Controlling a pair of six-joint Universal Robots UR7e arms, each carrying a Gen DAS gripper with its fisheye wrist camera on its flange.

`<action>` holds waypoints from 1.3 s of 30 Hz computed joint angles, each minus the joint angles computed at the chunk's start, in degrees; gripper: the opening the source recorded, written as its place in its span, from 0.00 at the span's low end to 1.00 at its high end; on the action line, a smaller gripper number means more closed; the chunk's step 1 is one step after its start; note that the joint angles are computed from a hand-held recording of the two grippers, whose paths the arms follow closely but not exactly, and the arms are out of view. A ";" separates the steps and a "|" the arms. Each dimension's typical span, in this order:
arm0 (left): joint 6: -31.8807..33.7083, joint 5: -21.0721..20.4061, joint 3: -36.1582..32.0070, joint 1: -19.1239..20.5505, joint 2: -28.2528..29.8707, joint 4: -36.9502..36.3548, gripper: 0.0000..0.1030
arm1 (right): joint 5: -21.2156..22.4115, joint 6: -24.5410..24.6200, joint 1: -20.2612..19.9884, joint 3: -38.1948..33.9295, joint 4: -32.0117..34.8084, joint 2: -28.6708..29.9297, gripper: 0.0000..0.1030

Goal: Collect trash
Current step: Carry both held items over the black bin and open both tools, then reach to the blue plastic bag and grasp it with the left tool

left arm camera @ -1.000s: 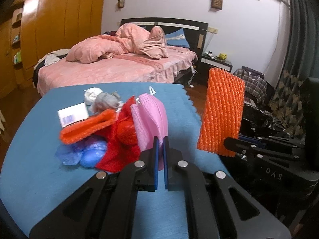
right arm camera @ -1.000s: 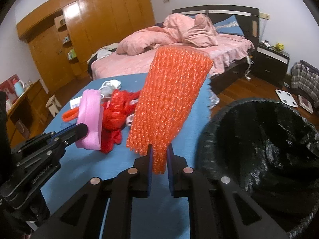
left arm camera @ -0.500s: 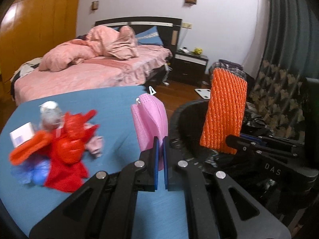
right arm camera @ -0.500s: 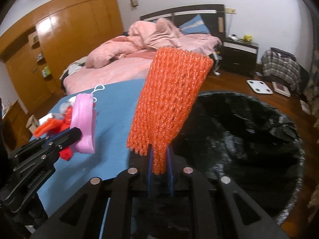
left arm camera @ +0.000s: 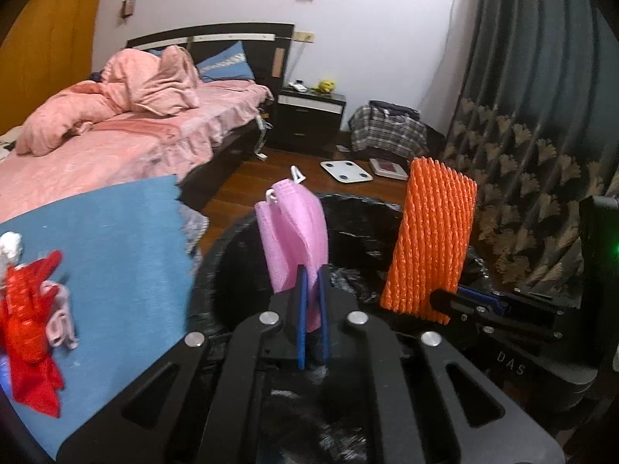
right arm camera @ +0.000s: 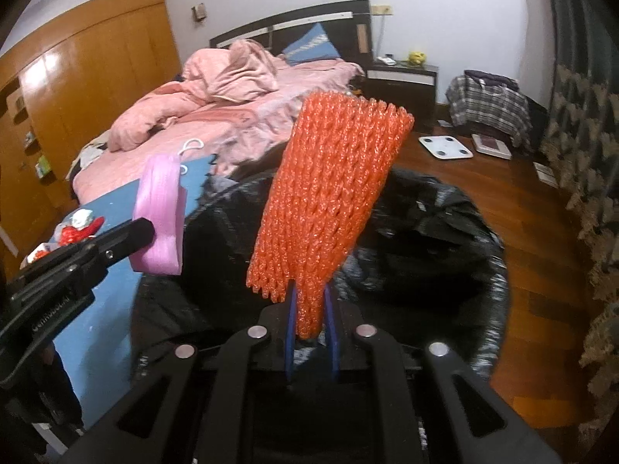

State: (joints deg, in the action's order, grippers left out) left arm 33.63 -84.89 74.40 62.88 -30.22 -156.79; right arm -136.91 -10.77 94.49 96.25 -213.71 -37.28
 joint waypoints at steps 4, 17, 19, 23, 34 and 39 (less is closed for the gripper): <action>-0.04 -0.36 0.04 0.05 0.32 0.11 0.30 | -2.00 -0.34 -0.34 0.47 -1.52 -0.28 0.33; -0.09 5.55 1.50 2.61 -3.27 -7.40 0.75 | -3.08 -6.10 2.18 -5.66 -5.58 4.52 0.94; 0.60 6.76 1.73 3.20 -3.96 -9.20 0.76 | -2.06 -6.41 2.90 -7.42 -4.92 5.64 0.94; 1.82 9.32 1.48 4.77 -5.42 -11.91 0.76 | 0.00 -7.31 4.27 -11.64 -2.21 8.18 0.94; 1.82 17.24 0.10 9.29 -8.09 -15.81 0.76 | 6.18 -9.80 7.62 -26.03 7.95 18.01 0.94; 0.77 19.63 -1.81 11.25 -8.17 -15.32 0.74 | 7.43 -10.62 8.13 -32.33 13.07 22.28 0.94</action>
